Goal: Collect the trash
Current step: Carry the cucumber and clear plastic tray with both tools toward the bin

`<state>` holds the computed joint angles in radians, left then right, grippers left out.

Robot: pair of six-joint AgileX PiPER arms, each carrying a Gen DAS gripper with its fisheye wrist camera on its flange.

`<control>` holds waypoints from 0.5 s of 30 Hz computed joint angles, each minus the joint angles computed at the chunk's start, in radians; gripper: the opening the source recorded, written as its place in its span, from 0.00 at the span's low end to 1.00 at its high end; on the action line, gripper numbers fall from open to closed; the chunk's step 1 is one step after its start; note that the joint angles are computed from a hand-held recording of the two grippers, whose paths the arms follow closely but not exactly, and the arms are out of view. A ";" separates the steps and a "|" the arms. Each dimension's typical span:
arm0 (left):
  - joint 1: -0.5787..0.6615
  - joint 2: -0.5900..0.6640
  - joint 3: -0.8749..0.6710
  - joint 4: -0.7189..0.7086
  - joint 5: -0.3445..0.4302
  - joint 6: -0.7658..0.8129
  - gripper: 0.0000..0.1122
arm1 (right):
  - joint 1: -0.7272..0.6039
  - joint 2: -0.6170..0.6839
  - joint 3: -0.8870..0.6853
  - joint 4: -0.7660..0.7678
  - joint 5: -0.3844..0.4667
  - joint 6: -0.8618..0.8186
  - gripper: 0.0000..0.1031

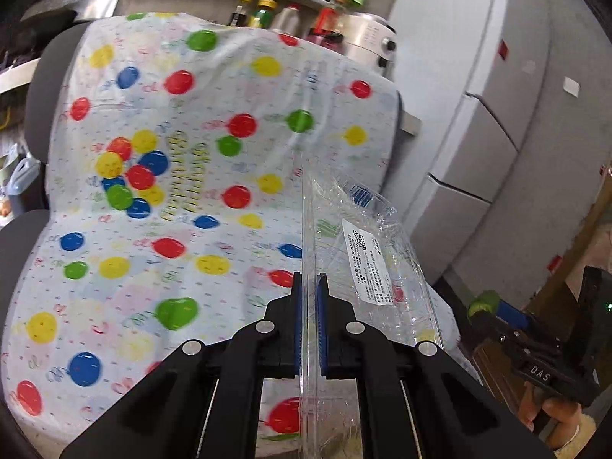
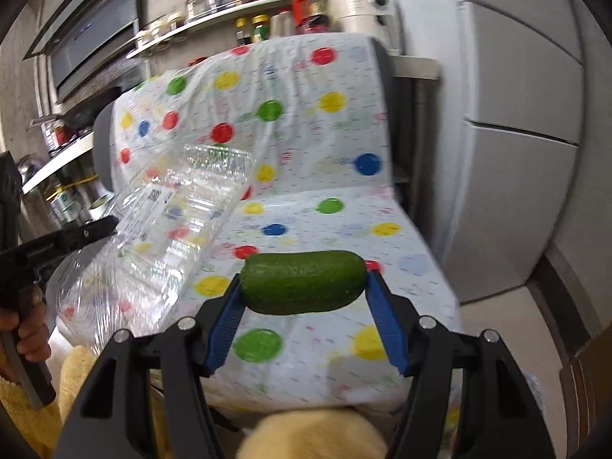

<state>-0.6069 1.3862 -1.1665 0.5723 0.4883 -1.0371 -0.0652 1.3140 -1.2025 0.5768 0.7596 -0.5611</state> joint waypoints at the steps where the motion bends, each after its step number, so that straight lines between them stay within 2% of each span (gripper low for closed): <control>1: -0.024 0.018 -0.009 0.026 0.002 -0.025 0.06 | -0.039 -0.018 0.017 0.010 0.006 -0.018 0.61; 5: -0.124 0.113 -0.075 0.091 0.006 -0.080 0.06 | -0.167 -0.074 0.079 0.023 0.028 -0.071 0.61; 12: -0.231 0.268 -0.223 0.005 0.036 0.046 0.06 | -0.370 -0.127 0.143 0.040 0.076 -0.128 0.61; 15: -0.281 0.292 -0.257 0.057 0.060 0.033 0.06 | -0.426 -0.146 0.149 0.033 0.087 -0.137 0.61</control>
<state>-0.8883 1.6786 -1.4239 0.6297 0.5483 -1.0044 -0.4908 1.1683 -1.0538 0.6099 0.8463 -0.6978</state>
